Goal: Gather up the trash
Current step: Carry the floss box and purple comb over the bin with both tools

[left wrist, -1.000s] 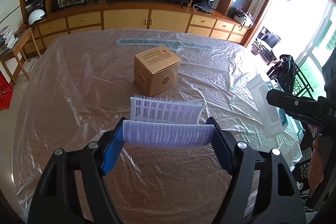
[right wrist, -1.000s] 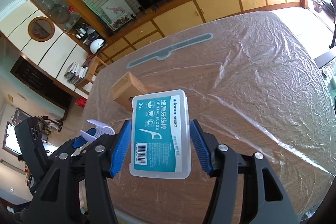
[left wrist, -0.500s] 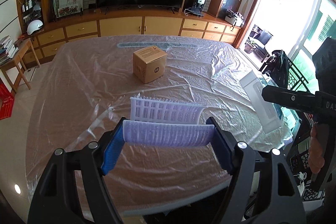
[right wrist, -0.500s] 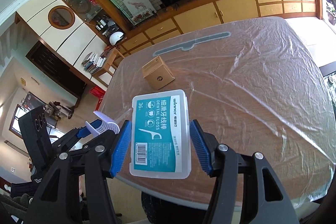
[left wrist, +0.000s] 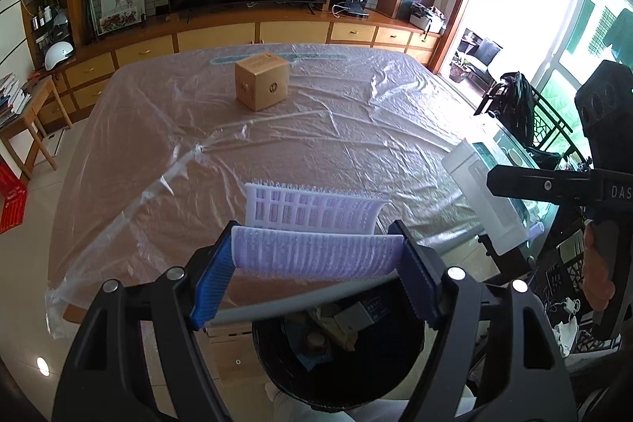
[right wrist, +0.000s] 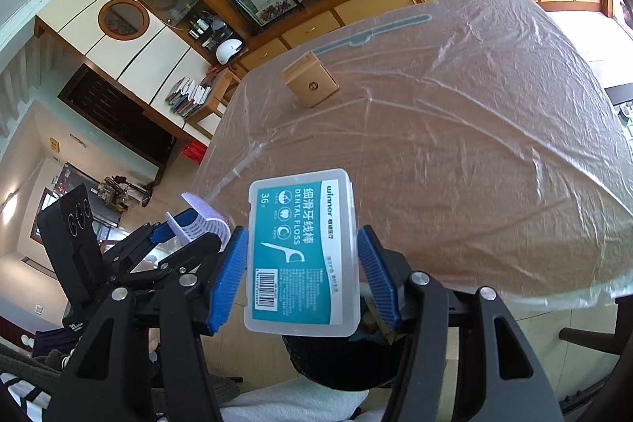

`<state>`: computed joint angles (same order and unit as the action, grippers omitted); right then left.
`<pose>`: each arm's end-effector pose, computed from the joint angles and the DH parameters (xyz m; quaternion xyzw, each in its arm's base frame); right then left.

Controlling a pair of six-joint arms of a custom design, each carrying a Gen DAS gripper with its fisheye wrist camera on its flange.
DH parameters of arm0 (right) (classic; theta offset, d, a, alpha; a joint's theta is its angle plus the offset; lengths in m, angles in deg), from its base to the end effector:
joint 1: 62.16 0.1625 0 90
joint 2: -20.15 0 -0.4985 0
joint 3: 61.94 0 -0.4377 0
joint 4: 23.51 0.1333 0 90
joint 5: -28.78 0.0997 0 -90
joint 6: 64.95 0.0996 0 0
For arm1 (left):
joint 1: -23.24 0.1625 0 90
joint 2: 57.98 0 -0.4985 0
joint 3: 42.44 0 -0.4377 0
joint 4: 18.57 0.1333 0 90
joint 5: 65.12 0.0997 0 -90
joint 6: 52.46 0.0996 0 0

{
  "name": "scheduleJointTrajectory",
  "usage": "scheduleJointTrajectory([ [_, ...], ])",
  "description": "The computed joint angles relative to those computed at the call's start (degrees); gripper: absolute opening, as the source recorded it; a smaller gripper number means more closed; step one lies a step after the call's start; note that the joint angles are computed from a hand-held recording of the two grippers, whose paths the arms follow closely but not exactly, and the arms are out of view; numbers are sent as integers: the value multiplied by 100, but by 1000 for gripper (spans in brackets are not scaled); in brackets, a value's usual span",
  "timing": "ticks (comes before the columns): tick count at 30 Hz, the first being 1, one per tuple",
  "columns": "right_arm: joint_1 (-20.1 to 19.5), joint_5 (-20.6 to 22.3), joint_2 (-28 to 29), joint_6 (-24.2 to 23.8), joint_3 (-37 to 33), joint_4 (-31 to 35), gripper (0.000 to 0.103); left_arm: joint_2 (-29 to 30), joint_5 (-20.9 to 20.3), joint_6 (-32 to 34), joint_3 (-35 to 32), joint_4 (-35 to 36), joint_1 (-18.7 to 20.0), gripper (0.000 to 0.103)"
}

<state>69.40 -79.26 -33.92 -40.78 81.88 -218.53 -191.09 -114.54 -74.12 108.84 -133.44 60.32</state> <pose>0.3523 -0.2430 0.0634 0.1274 -0.9708 0.1945 0.0593 -0.0266 -0.2684 0.3264 0.2328 0.9072 -0.2533 0.2422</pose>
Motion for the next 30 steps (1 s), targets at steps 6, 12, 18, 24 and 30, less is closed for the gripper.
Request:
scheduleJointTrajectory([
  [6,136,-3,18,150,107,5,56,-497,-51,-558,42,930,-434,76],
  [12,231,-31,60,200,162,42,56,-906,-105,-1132,61,1781,-824,76],
  [18,235,92,151,202,213,61,56,-1118,-191,-1486,106,2269,-1034,76],
  [24,205,264,252,222,228,97,56,-1322,-318,-1775,133,2688,-1216,76],
  [30,153,329,317,265,276,152,56,-1426,-428,-1986,172,2938,-1357,76],
])
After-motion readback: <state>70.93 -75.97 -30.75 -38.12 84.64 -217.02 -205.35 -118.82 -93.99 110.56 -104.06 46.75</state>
